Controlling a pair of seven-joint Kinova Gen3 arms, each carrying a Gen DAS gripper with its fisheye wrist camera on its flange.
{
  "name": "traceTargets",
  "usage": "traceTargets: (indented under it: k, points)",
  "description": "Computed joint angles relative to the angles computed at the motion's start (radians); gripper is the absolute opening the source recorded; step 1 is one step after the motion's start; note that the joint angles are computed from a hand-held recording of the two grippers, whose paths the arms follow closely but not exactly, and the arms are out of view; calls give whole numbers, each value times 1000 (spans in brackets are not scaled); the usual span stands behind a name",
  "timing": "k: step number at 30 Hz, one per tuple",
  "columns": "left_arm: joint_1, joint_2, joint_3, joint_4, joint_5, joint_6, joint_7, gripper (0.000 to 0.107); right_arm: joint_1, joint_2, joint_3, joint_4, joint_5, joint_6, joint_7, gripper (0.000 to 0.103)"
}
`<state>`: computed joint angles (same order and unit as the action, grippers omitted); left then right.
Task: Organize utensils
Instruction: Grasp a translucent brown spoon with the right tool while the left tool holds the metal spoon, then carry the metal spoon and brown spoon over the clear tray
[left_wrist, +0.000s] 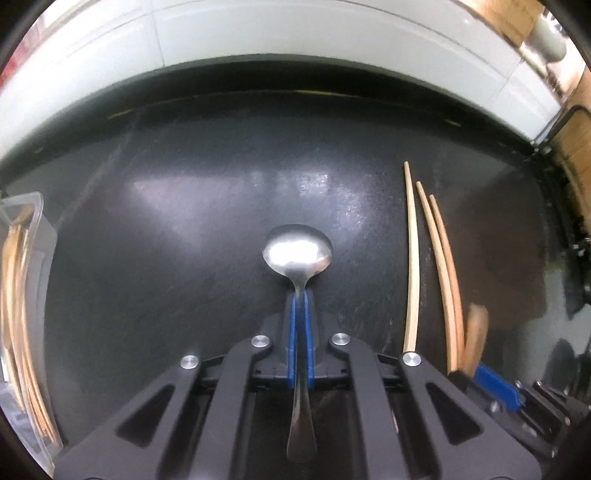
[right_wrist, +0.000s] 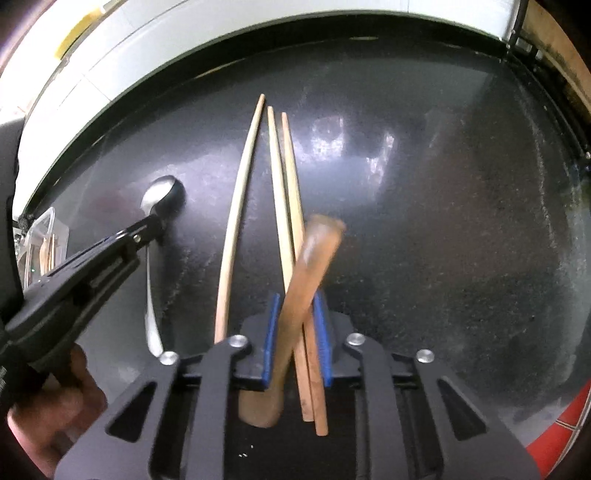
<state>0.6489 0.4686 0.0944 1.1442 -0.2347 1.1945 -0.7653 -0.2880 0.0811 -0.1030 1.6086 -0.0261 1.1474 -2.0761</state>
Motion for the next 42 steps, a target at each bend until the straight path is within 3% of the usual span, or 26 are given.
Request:
traceTargets:
  k: [10,13,16,21,27,33,42]
  points:
    - [-110,-189,42,155,84,-93,-111,3,18,-90,-2,-20,7,24,40,14]
    - [-114,-239,52,161,74,-75,-108,3,23,-101,-2,-44,-9,41,74,14]
    - [-104,-271,56,120,16,21,-93,3,27,-93,0,-88,-40,64,123,14]
    - [-127,-322,61,72,-26,165,-67,3,-4,-58,-24,-205,-82,116,168,14]
    - [-184,-433,76,89,-81,259,-57,3,-80,3,-63,-354,-119,147,170,14]
    - [-296,-539,82,136,-68,291,-94,3,-198,106,-97,-536,-121,168,129,14]
    - [-467,-671,30,206,-3,304,-242,4,-383,311,-95,-860,-110,257,97,14]
